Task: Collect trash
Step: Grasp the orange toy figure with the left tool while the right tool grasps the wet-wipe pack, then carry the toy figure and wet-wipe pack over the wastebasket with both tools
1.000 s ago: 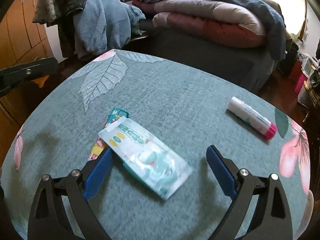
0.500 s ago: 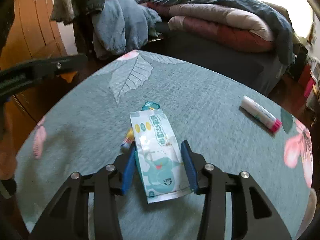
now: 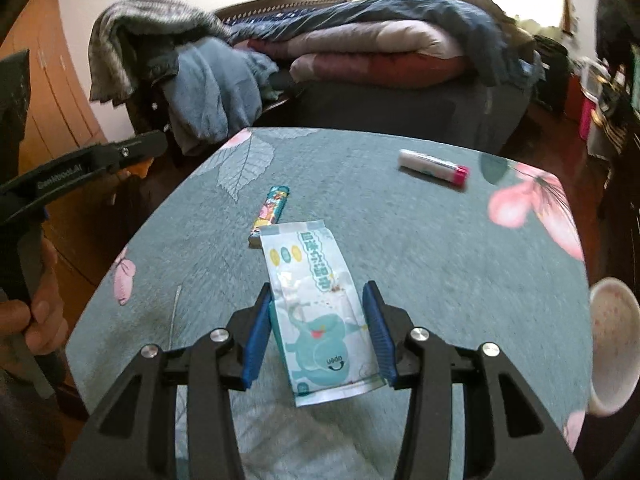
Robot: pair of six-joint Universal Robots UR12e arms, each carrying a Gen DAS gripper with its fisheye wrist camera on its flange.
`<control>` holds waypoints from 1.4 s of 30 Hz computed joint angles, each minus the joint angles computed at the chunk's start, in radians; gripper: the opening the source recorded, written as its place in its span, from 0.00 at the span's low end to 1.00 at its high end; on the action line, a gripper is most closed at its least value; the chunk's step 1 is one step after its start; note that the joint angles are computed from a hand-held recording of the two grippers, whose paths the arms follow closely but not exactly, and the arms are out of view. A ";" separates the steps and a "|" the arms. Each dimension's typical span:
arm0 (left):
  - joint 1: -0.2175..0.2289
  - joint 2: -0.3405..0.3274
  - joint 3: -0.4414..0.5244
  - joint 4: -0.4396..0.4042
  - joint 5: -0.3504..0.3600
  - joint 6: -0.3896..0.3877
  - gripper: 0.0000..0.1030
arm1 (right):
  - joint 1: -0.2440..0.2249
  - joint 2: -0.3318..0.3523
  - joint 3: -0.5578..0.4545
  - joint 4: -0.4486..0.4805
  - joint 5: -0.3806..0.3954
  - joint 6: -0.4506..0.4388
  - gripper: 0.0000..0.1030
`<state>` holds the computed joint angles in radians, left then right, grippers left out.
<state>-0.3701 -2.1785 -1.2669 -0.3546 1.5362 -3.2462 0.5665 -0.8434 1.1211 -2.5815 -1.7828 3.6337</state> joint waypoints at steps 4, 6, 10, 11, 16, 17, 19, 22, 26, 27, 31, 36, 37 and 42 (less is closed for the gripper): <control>-0.019 0.004 0.000 0.010 -0.011 0.018 0.39 | 0.003 -0.051 0.090 -0.077 -0.022 0.040 0.44; -0.030 0.002 0.005 0.011 -0.016 0.026 0.39 | 0.003 -0.071 0.128 -0.109 -0.032 0.055 0.45; -0.052 -0.004 0.019 0.004 -0.032 0.035 0.39 | 0.000 -0.109 0.197 -0.156 -0.047 0.085 0.45; -0.059 -0.007 0.025 0.001 -0.036 0.040 0.39 | -0.001 -0.118 0.214 -0.167 -0.051 0.093 0.45; -0.094 -0.026 0.057 -0.012 -0.055 0.065 0.39 | -0.009 -0.161 0.295 -0.217 -0.070 0.132 0.45; -0.098 -0.029 0.063 -0.017 -0.059 0.069 0.39 | -0.010 -0.169 0.310 -0.225 -0.074 0.138 0.45; -0.111 -0.039 0.081 -0.030 -0.066 0.079 0.39 | -0.013 -0.187 0.344 -0.247 -0.088 0.153 0.45; -0.130 -0.053 0.104 -0.043 -0.080 0.098 0.39 | -0.018 -0.213 0.393 -0.277 -0.105 0.181 0.45; -0.155 -0.075 0.142 -0.064 -0.108 0.117 0.39 | -0.023 -0.245 0.451 -0.306 -0.139 0.224 0.45; -0.159 -0.079 0.149 -0.067 -0.114 0.121 0.39 | -0.025 -0.254 0.466 -0.313 -0.150 0.236 0.45; -0.182 -0.102 0.187 -0.083 -0.132 0.150 0.39 | -0.035 -0.288 0.527 -0.336 -0.190 0.283 0.45; -0.213 -0.141 0.251 -0.111 -0.156 0.177 0.39 | -0.048 -0.323 0.588 -0.340 -0.235 0.336 0.45; -0.216 -0.147 0.261 -0.116 -0.159 0.180 0.39 | -0.051 -0.330 0.601 -0.341 -0.245 0.348 0.45; -0.239 -0.199 0.345 -0.174 -0.185 0.203 0.39 | -0.067 -0.359 0.658 -0.343 -0.295 0.407 0.45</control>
<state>-0.6093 -2.3774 -0.9222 -0.5289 1.3508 -3.0431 0.4990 -1.2028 1.7791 -2.9249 -2.0783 4.0411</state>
